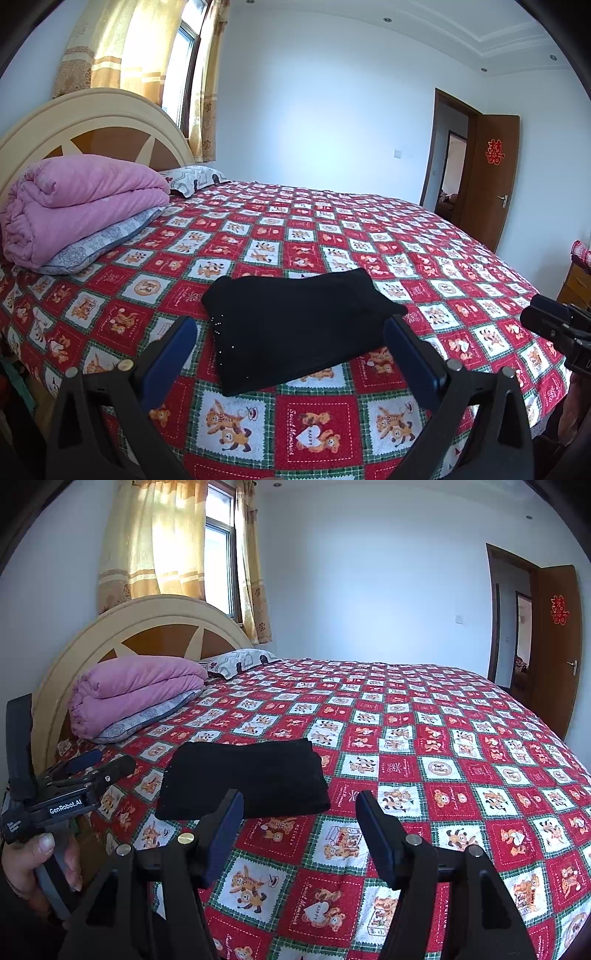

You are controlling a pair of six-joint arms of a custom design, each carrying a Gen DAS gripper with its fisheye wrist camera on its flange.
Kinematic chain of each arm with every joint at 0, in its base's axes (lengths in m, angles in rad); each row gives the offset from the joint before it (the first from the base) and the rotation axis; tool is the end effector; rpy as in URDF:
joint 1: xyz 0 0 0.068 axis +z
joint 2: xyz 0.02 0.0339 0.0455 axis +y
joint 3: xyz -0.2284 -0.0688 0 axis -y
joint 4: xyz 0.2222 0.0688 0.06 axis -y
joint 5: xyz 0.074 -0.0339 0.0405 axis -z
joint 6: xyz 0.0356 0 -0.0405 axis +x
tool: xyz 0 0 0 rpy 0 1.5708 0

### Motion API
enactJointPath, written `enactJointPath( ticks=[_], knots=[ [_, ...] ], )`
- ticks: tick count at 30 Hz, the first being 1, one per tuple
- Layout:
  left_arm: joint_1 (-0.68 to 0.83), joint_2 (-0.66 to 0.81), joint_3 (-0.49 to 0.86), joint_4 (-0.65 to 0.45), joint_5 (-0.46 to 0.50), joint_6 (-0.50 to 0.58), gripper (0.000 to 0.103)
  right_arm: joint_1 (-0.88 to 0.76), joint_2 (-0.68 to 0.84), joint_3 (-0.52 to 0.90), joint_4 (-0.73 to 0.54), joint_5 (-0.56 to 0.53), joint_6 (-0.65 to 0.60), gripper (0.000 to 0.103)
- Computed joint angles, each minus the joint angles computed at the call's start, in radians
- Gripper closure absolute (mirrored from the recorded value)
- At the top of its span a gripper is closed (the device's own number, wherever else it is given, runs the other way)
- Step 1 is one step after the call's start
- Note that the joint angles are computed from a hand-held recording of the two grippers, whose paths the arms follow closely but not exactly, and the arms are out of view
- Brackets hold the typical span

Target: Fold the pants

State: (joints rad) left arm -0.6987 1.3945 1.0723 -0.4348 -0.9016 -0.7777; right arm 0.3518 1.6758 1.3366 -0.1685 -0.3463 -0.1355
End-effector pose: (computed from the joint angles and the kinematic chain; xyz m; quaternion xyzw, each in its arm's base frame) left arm 0.2320 -0.1584 0.2589 -0.2049 0.8192 0.0562 0.5328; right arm 0.3407 0.1379 0.2710 -0.2896 0.8030 0.2015 0.4803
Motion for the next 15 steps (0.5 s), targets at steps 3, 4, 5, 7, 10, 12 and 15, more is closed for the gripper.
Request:
enactJointPath(
  ticks=[3,4,5,7,10,12,15],
  knots=[
    [0.002,-0.002,0.002,-0.009,0.011,-0.005,0.0,0.0,0.001,0.003,-0.004,0.002,-0.002,0.038],
    [0.002,-0.001,0.005,-0.014,0.011,-0.007,0.0,0.0,0.001,0.004,-0.005,0.002,-0.002,0.038],
    [0.003,-0.002,0.004,-0.014,0.014,-0.006,0.0,0.0,0.0,0.003,-0.003,0.003,-0.002,0.038],
    [0.006,0.004,0.01,-0.023,0.018,-0.01,0.0,0.001,-0.003,0.0,0.001,0.004,-0.002,0.038],
    [0.007,0.013,0.02,-0.039,0.012,-0.015,0.0,0.002,-0.004,-0.003,0.006,0.006,-0.003,0.038],
    [0.006,0.02,0.024,-0.038,0.008,-0.019,0.0,0.003,-0.005,-0.006,0.009,0.008,-0.002,0.038],
    [0.002,0.038,0.045,-0.062,-0.019,-0.032,0.0,0.002,-0.009,-0.013,0.019,0.004,-0.001,0.038]
  ],
)
